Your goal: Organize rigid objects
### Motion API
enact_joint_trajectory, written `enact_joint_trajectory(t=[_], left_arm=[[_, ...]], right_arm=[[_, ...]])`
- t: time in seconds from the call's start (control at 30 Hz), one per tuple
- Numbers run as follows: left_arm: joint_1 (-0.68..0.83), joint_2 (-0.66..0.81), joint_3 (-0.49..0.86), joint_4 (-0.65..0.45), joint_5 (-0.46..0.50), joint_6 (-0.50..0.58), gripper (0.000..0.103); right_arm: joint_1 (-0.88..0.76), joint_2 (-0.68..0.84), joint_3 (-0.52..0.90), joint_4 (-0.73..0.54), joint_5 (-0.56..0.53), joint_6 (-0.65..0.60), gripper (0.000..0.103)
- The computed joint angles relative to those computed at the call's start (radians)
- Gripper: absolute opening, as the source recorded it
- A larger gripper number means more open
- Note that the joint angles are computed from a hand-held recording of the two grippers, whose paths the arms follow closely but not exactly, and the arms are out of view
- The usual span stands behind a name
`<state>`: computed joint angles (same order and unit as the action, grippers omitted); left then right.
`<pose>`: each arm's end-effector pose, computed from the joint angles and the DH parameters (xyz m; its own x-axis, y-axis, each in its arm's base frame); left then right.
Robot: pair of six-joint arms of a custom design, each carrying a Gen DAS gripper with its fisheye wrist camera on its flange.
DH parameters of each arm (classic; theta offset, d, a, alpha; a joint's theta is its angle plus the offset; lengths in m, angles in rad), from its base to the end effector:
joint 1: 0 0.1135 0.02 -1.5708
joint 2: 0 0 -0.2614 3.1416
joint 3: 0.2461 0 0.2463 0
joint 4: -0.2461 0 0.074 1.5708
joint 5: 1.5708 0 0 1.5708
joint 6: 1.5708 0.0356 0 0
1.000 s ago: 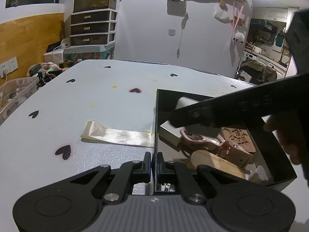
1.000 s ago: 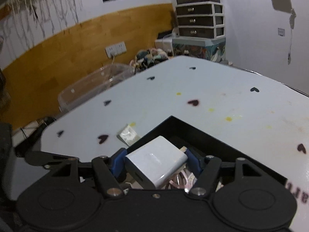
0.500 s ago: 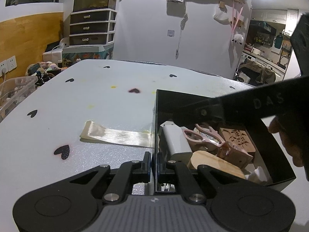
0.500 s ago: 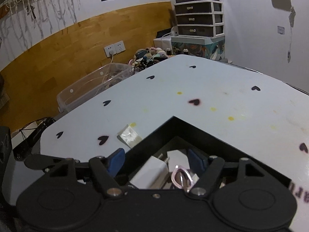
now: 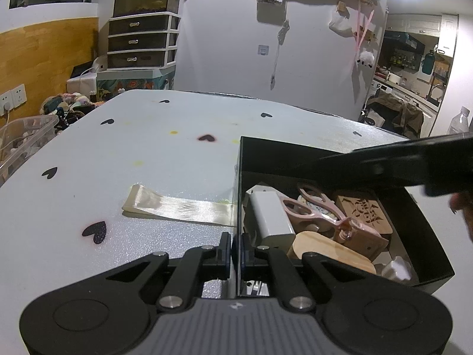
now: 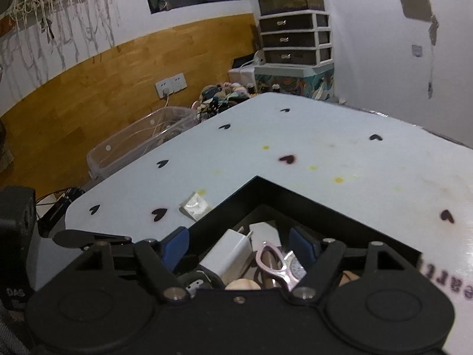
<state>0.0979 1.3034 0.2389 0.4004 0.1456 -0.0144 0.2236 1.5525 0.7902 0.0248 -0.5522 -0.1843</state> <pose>0.2048 0.0149 0.1185 -0.6136 -0.0746 -0.7861 0.0082 0.9949 -0.1008 0.2949 0.0862 0.1831 -0.5406 -0.2829 -0.7923 -0.6779 0.7042 0.2111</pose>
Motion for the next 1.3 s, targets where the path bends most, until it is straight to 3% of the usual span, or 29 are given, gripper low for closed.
enact_joint_trajectory(t=[0.13, 0.3, 0.57, 0.63, 0.73, 0.93, 1.1, 1.3], left_arm=[[-0.001, 0.006, 0.001, 0.004, -0.003, -0.002, 0.005], [-0.009, 0.016, 0.003, 0.012, -0.016, -0.002, 0.005], [-0.041, -0.052, 0.004, -0.034, -0.068, -0.016, 0.008], [-0.041, -0.119, 0.003, -0.069, -0.068, -0.020, 0.019], [-0.038, -0.251, -0.012, -0.114, -0.060, -0.035, 0.050], [-0.103, -0.565, -0.070, -0.240, -0.115, -0.054, 0.080], [-0.233, -0.869, -0.128, -0.434, -0.244, -0.084, 0.093], [-0.459, -1.247, -0.165, -0.752, -0.468, -0.134, 0.098]], right_arm=[[-0.033, -0.068, -0.064, 0.035, 0.005, 0.027, 0.082], [-0.072, -0.175, -0.170, 0.119, 0.035, 0.072, 0.101], [-0.119, -0.303, -0.310, 0.219, 0.102, 0.133, 0.103], [-0.134, -0.329, -0.332, 0.224, 0.107, 0.147, 0.103], [-0.150, -0.376, -0.375, 0.244, 0.116, 0.162, 0.103], [-0.176, -0.535, -0.497, 0.282, 0.164, 0.186, 0.103], [-0.232, -0.746, -0.615, 0.252, 0.167, 0.203, 0.103], [-0.335, -1.128, -0.697, -0.007, 0.107, 0.191, 0.103]])
